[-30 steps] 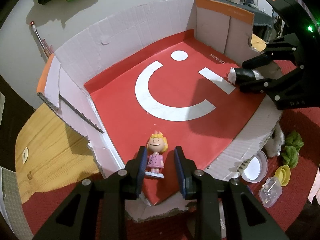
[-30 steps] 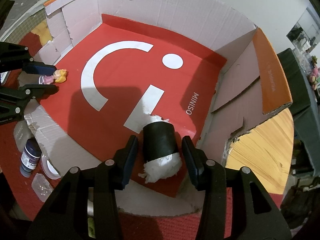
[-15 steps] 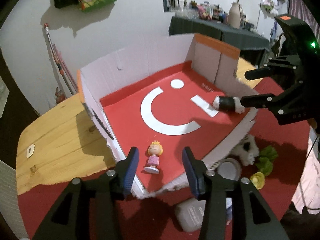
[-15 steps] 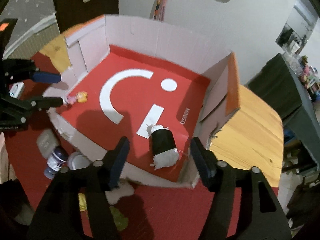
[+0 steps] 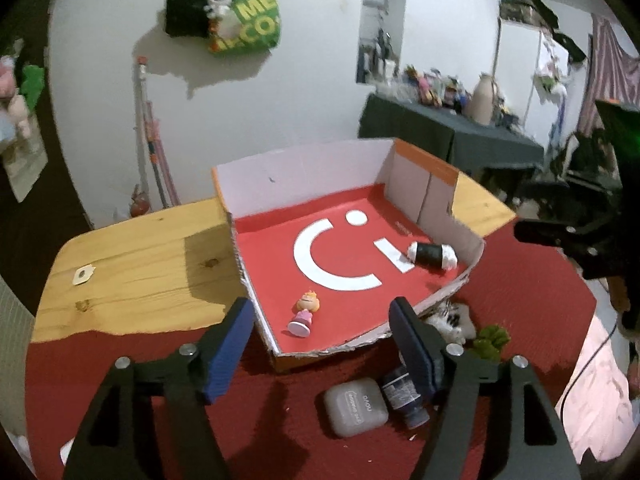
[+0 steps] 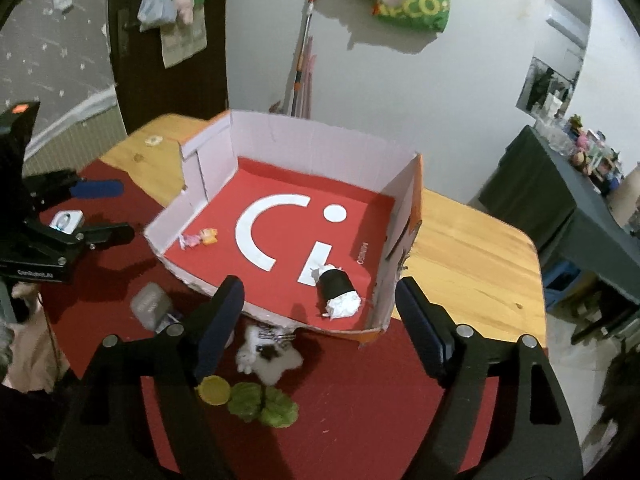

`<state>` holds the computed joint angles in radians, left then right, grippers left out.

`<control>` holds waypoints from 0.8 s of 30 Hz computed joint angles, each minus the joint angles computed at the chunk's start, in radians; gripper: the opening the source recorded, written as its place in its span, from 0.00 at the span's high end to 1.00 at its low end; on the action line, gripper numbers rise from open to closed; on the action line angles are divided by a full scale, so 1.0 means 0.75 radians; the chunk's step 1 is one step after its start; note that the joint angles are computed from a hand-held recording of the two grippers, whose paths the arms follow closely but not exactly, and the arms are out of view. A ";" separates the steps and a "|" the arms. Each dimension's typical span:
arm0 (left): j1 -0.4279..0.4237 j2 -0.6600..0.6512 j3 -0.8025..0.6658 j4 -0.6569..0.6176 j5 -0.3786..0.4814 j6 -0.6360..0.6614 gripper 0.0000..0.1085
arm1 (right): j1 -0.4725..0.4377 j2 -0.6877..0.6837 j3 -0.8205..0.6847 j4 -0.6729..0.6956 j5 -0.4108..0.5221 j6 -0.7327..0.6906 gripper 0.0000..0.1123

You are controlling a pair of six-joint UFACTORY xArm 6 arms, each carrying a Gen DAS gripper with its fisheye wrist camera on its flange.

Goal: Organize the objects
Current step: 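Withdraw both tools from the box back over the table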

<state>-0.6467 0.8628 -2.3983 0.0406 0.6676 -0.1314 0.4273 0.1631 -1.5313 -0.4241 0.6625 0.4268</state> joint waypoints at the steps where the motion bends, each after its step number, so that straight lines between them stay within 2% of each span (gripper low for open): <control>1: -0.003 -0.046 0.084 0.021 -0.054 -0.026 0.30 | 0.006 -0.028 0.033 -0.047 -0.019 0.052 0.27; 3: -0.012 -0.144 0.261 0.106 -0.176 -0.119 0.26 | 0.017 -0.074 0.090 -0.122 -0.060 0.126 0.26; 7: -0.023 -0.269 0.493 0.270 -0.357 -0.312 0.21 | 0.033 -0.173 0.226 -0.303 -0.152 0.347 0.24; 8: -0.024 -0.296 0.544 0.318 -0.392 -0.371 0.20 | 0.036 -0.193 0.254 -0.340 -0.162 0.394 0.20; 11: -0.026 -0.357 0.657 0.525 -0.458 -0.589 0.17 | 0.046 -0.254 0.345 -0.475 -0.185 0.564 0.19; 17: -0.039 -0.435 0.797 0.943 -0.484 -1.038 0.10 | 0.060 -0.335 0.499 -0.659 -0.237 0.864 0.18; 24: -0.070 -0.465 0.870 1.184 -0.431 -1.321 0.09 | 0.097 -0.341 0.571 -0.854 -0.225 1.162 0.18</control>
